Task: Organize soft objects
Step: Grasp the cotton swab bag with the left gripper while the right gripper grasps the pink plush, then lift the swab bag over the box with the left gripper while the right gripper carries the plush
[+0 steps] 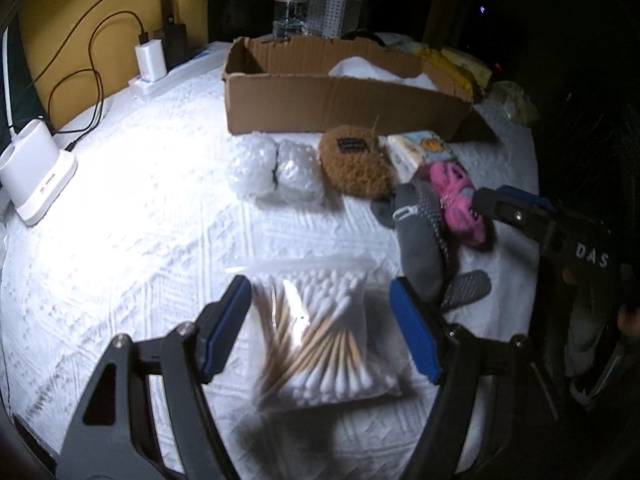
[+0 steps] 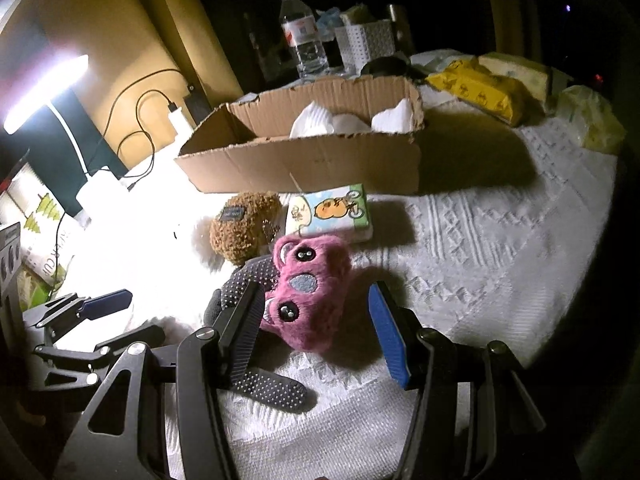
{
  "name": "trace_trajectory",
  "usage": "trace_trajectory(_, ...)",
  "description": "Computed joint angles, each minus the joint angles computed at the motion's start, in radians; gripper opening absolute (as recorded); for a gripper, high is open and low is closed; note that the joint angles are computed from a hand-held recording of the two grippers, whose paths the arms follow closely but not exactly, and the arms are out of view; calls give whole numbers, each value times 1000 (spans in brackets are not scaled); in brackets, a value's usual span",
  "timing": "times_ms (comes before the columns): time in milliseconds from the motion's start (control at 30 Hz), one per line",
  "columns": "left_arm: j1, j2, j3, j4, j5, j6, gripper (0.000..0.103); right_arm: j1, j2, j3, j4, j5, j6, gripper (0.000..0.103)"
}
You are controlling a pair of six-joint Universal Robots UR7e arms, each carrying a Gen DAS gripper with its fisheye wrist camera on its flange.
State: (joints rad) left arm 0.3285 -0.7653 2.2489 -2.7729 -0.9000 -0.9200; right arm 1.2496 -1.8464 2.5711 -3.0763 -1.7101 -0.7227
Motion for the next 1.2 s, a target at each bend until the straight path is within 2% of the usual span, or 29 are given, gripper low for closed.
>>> trace_trajectory(267,4,5,-9,75,14,-38,73,0,63,-6,-18,-7,5,57)
trace_trajectory(433,10,-1,10,57,-1,-46,73,-9,78,-12,-7,-5,6,57)
trace_trajectory(567,10,4,25,-6,-9,-17,72,-9,80,-10,-6,1,2,48)
trace_trajectory(600,10,5,26,-15,-10,-10,72,-7,77,-8,-9,1,-2,42)
trace_trajectory(633,7,7,27,-26,-9,-1,68,-7,73,-5,-13,3,-4,41)
trace_trajectory(667,6,9,24,-25,-10,6,55,-8,66,-5,-10,7,-5,41)
trace_trajectory(767,0,12,20,-30,-15,17,49,-9,45,-3,-5,14,-12,40)
trace_trajectory(1200,-19,-19,20,-69,-4,36,46,22,-34,-10,22,22,-16,39)
